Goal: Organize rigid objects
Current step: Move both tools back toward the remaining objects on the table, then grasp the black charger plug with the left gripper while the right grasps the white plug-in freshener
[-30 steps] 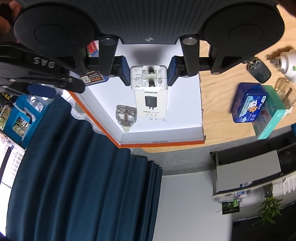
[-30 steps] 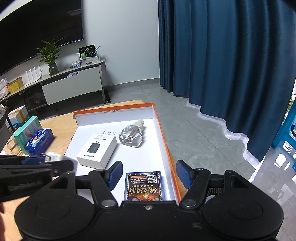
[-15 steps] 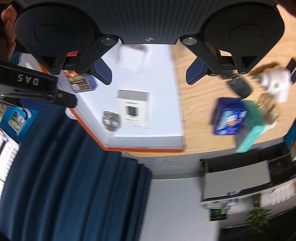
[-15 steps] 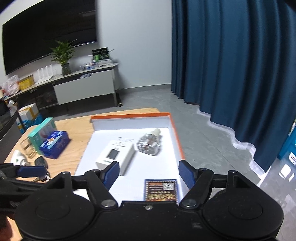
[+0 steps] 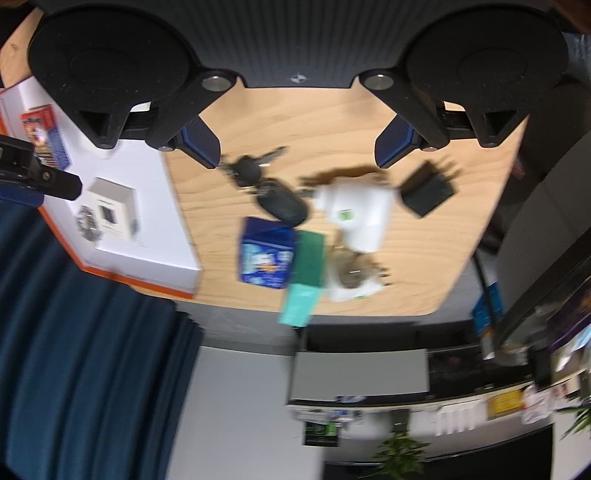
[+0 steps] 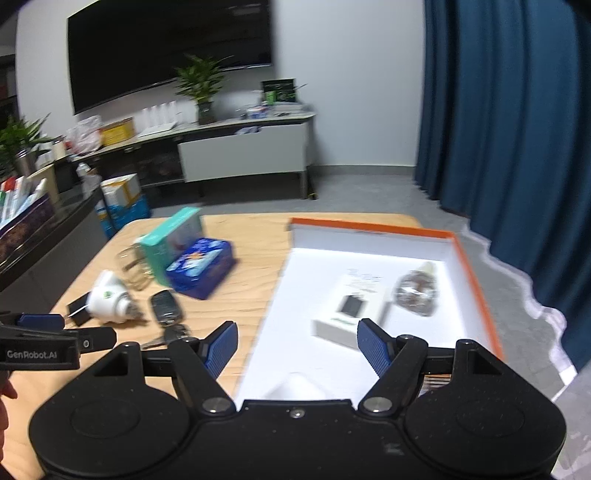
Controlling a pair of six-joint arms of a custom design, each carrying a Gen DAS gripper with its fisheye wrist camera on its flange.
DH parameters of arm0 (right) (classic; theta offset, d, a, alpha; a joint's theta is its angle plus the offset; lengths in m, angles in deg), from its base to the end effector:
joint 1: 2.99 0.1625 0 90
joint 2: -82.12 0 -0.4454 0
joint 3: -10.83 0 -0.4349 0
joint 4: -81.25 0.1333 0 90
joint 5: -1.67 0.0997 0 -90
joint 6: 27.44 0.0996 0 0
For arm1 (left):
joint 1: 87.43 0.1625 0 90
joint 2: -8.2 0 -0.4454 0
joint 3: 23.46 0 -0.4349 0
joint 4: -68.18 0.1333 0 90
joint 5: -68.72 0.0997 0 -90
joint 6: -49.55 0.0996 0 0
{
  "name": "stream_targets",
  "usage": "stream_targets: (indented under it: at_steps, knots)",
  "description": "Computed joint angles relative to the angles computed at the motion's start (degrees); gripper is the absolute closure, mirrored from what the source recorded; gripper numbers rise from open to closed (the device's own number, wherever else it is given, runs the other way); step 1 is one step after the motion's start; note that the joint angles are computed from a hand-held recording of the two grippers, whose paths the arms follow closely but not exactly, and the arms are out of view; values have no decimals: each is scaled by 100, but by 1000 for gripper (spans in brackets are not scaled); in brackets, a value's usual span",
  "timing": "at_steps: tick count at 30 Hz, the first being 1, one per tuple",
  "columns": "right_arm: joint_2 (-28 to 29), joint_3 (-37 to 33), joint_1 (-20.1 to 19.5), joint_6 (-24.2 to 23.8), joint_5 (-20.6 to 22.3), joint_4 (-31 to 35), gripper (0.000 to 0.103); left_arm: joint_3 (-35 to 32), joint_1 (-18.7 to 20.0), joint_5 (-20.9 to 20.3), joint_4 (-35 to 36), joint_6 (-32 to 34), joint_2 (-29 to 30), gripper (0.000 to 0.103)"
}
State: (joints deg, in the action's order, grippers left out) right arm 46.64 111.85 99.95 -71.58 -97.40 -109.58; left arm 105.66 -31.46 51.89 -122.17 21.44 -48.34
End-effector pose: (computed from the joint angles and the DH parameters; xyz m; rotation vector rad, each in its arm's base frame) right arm 0.2671 -0.6373 0.0025 1.2408 -2.4253 0.7763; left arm -0.0777 -0.5236 0.1401 -0.2600 1.9916 -1.1750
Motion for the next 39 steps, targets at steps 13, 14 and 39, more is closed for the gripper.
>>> stream_targets:
  at_steps: [13,14,39]
  knots:
    - [201,-46,228,-204,46,399,18,365,439,284,418,-4,-581,6]
    - [213,-61,226,-214,44,413,18,347,513,271,215,373,-565,6]
    - [1144,-1123,621,-502,485,1792,18,-9,1354,-921,-1397,2987,-560,67]
